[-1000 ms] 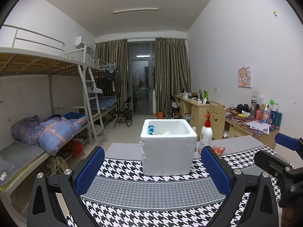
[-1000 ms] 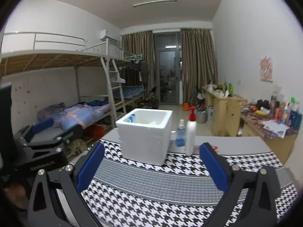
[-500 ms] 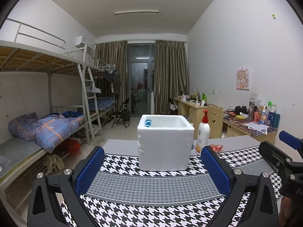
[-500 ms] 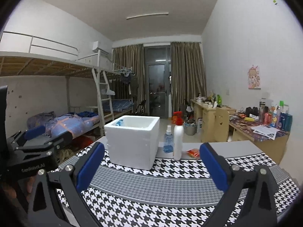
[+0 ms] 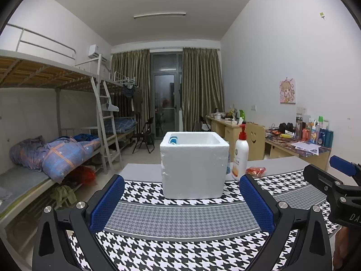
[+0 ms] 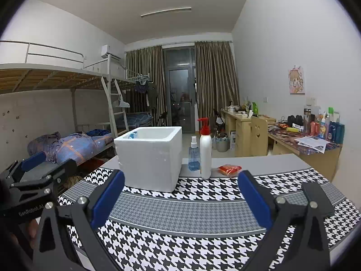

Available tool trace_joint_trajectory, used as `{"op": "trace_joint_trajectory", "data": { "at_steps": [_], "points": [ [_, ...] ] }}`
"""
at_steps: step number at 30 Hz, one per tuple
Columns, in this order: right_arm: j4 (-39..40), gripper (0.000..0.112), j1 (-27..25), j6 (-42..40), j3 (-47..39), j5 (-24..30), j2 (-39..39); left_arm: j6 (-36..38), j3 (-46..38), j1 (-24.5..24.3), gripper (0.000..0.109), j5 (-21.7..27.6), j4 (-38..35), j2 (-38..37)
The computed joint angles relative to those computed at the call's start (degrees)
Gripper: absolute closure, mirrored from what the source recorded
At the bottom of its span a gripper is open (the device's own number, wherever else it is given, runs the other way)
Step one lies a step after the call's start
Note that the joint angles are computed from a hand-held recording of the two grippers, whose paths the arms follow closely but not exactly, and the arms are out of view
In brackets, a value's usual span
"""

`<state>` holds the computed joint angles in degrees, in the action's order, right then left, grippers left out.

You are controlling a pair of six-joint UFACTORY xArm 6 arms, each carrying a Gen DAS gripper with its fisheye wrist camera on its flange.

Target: Organize soft objects

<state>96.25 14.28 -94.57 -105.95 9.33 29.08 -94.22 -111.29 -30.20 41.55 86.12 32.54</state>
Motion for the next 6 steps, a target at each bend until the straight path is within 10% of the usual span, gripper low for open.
{"op": "trace_joint_trajectory", "data": {
  "at_steps": [6],
  "points": [
    [-1.72,0.011,-0.03,1.47,0.18,0.4,-0.1,-0.19,-0.11,0.07,0.007,-0.08,0.12,0.1]
  ]
}}
